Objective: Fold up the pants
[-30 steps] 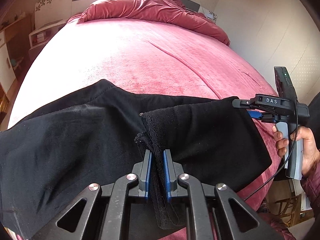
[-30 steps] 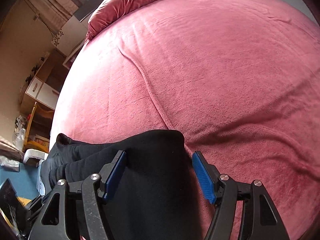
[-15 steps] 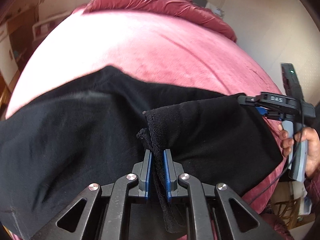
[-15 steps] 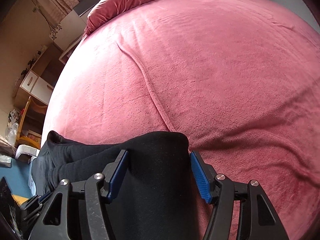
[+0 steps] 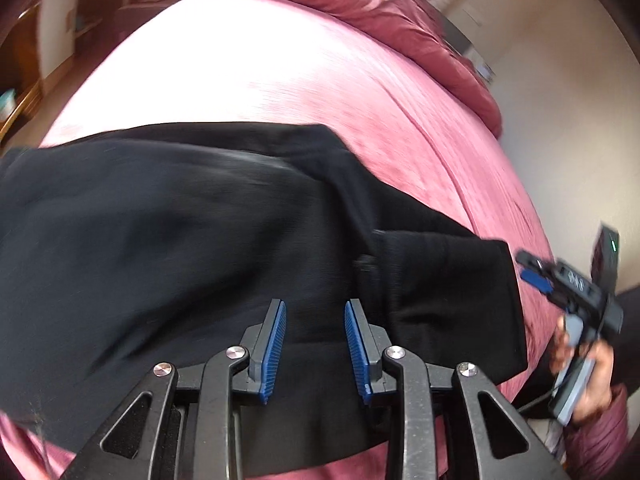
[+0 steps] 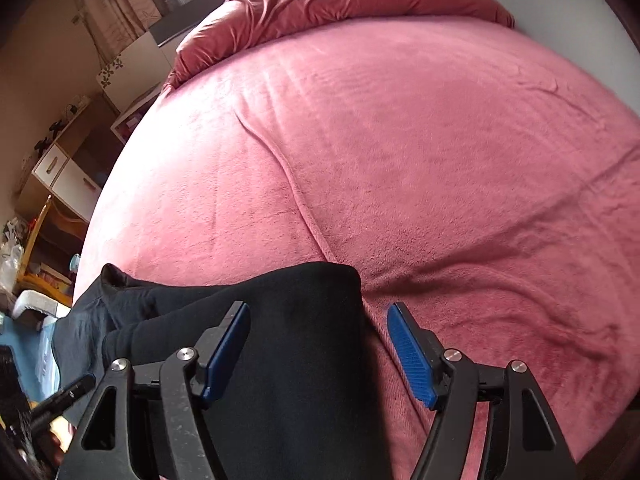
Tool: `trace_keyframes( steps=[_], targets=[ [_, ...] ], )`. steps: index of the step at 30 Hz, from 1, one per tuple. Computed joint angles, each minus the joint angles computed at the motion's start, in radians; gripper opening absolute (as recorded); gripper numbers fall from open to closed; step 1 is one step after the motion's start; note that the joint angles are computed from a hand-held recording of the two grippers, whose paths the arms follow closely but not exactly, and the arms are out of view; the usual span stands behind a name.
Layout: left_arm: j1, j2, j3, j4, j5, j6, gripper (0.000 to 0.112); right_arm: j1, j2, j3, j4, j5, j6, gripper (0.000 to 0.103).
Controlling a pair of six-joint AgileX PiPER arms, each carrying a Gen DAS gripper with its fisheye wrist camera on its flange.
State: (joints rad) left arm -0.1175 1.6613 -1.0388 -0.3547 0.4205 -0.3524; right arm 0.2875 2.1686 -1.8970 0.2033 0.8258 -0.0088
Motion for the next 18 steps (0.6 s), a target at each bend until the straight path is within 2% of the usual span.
trace_keyframes(
  steps=[3,8,14,18],
  targets=[
    [0.057,-0.079,0.093,-0.007,-0.014,-0.018,0.031,0.032,-0.078,0.105,0.023,-0.050,-0.046,0.071],
    [0.165,-0.200,0.221,-0.050,-0.017,0.017,0.031,0.120,-0.152,0.218,0.148,-0.027,-0.240,0.069],
    [0.394,-0.338,0.350,-0.285,0.030,0.260,0.032,0.293,-0.182,0.313,0.229,0.016,-0.450,0.067],
    [0.608,-0.425,0.414,-0.386,0.103,0.391,0.033,0.389,-0.147,0.314,0.143,-0.005,-0.435,0.067]
  ],
)
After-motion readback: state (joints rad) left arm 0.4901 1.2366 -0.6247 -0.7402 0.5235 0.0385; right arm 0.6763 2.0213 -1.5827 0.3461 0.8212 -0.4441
